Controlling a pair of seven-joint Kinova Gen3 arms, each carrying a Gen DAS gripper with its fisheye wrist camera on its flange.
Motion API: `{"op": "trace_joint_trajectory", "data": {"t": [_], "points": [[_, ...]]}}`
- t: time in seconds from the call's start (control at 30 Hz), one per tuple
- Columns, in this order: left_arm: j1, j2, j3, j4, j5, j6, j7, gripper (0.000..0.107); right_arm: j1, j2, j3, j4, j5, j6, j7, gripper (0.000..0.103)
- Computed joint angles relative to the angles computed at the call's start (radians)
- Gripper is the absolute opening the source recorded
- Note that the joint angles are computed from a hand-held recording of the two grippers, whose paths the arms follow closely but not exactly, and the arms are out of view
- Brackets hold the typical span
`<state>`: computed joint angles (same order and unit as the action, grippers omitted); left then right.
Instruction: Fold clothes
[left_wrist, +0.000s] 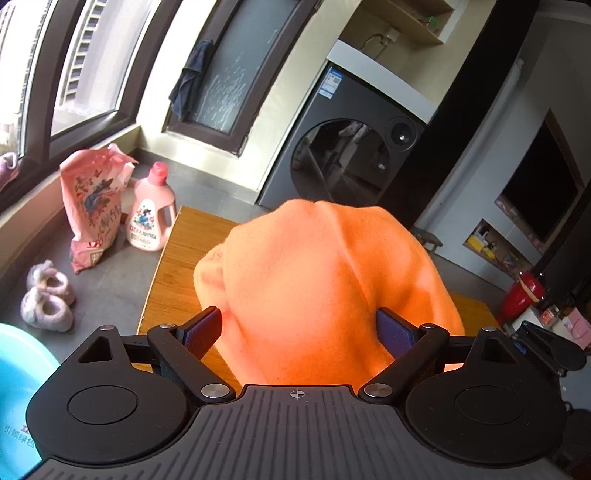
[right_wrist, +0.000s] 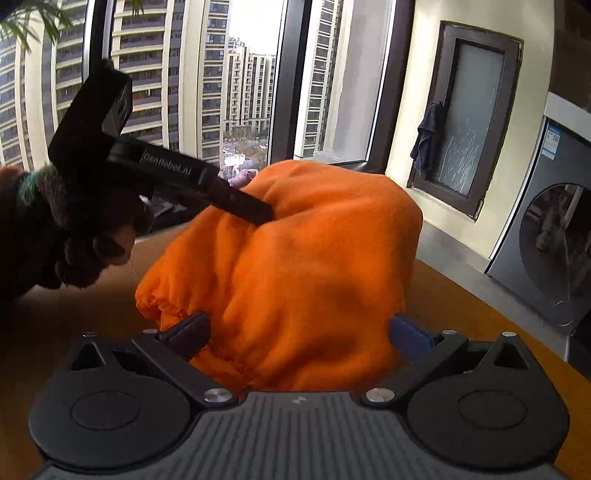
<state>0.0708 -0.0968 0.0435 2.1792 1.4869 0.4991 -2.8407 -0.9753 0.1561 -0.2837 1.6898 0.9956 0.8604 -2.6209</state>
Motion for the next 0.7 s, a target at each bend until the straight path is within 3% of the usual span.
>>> {"op": "trace_joint_trajectory", "data": {"t": [0.07, 0.13, 0.23, 0.37, 0.43, 0.53, 0.63, 0.7], "points": [[-0.025, -0.048, 0.004, 0.013, 0.081, 0.033, -0.081, 0.092, -0.076, 0.037, 0.027, -0.005, 0.081, 0.071, 0.008, 0.103], [-0.003, -0.052, -0.040, -0.004, 0.115, 0.114, -0.116, 0.096, -0.081, 0.053, 0.023, -0.014, 0.112, 0.084, -0.026, 0.103], [-0.017, 0.025, 0.002, -0.081, 0.043, 0.157, -0.055, 0.097, -0.059, 0.056, 0.010, -0.036, 0.085, 0.080, 0.001, 0.103], [-0.011, 0.142, 0.009, -0.150, -0.056, 0.154, 0.088, 0.097, -0.156, 0.008, 0.106, -0.009, 0.098, 0.051, 0.026, 0.103], [-0.037, 0.183, -0.001, -0.128, -0.018, 0.189, 0.086, 0.097, -0.109, -0.035, 0.081, 0.022, 0.105, -0.030, -0.027, 0.103], [-0.056, 0.184, -0.005, -0.088, 0.051, 0.205, 0.010, 0.097, 0.030, -0.090, -0.003, 0.022, 0.007, -0.152, -0.030, 0.103], [-0.049, 0.174, 0.000, -0.087, 0.035, 0.177, 0.023, 0.097, 0.151, -0.048, -0.052, 0.015, -0.115, -0.266, -0.006, 0.103], [-0.035, 0.165, 0.009, -0.098, -0.003, 0.135, 0.052, 0.097, 0.151, -0.011, -0.021, 0.013, -0.165, -0.283, 0.019, 0.103]]}}
